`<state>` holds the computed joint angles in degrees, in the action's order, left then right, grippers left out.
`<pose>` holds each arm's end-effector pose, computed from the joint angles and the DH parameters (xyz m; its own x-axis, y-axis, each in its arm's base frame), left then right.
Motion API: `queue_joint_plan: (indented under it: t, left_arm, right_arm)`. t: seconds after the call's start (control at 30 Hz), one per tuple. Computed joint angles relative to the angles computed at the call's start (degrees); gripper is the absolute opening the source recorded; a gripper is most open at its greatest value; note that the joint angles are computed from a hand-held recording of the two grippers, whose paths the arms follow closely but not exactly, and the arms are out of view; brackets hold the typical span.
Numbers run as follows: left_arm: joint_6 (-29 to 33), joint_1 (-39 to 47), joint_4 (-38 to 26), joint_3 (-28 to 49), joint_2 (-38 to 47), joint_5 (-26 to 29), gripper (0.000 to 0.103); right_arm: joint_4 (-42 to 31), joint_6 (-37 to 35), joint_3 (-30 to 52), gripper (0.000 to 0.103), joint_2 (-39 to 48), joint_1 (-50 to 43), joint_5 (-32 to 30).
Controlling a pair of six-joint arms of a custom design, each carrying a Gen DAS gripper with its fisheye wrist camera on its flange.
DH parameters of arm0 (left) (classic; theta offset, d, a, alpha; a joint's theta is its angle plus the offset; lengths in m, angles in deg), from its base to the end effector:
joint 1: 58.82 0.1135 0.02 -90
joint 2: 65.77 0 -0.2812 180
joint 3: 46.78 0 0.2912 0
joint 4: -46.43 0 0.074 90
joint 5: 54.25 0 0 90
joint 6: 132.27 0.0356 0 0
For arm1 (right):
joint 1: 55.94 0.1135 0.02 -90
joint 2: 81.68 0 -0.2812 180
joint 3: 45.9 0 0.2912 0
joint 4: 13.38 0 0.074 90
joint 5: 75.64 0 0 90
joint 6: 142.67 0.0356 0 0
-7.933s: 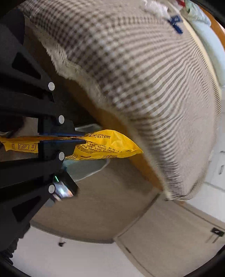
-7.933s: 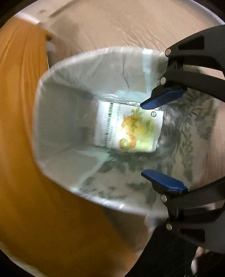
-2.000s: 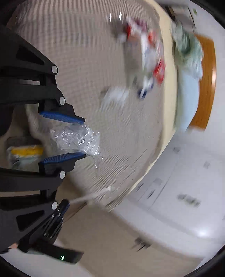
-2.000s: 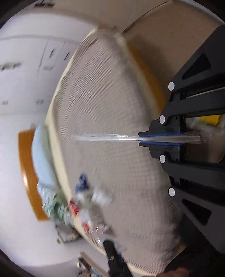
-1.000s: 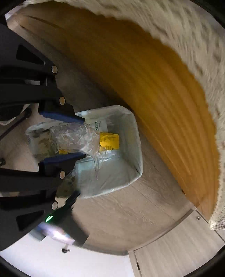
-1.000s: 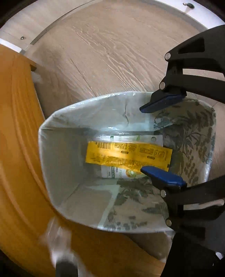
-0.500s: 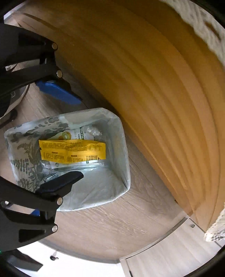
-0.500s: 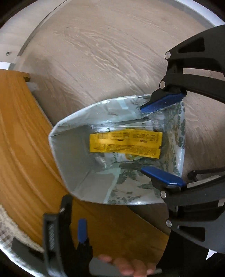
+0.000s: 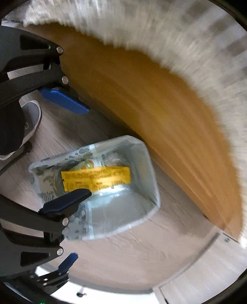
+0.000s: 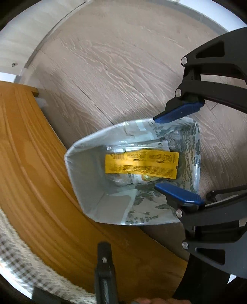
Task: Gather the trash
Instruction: 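Return both tools to the bed and grasp a clear plastic bag with the right tool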
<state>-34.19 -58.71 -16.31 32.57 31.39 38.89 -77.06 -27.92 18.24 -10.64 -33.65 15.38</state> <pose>0.3503 -0.0013 0.1954 -0.9756 0.1385 -0.1702 0.1457 0.9889 -0.0304 0.2354 0.0958 0.2411 -0.9490 0.0634 -0.3090 0.0259 0.9919 0.1240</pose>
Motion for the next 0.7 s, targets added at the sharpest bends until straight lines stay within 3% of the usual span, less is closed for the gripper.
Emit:
queue_joint_plan:
  t: [0.27,0.37,0.47,0.7]
  left_arm:
    - [5.0,9.7,-8.2,4.5,-18.6,9.7,0.078]
    - [8.9,16.6,-9.0,6.9,-22.9,11.6,0.087]
    - [10.5,24.2,-10.2,10.8,-22.7,14.7,0.088]
    - [16.7,45.6,-17.1,31.4,-10.0,27.1,0.088]
  right_arm:
    - [-6.1,0.3,10.6,0.065,-1.6,2.7,5.8]
    - [-8.9,1.7,18.0,0.068,1.4,5.4,8.2]
    - [-11.5,3.2,27.9,0.068,6.0,10.2,12.1]
    - [-14.5,5.0,52.4,0.069,20.0,22.9,21.7]
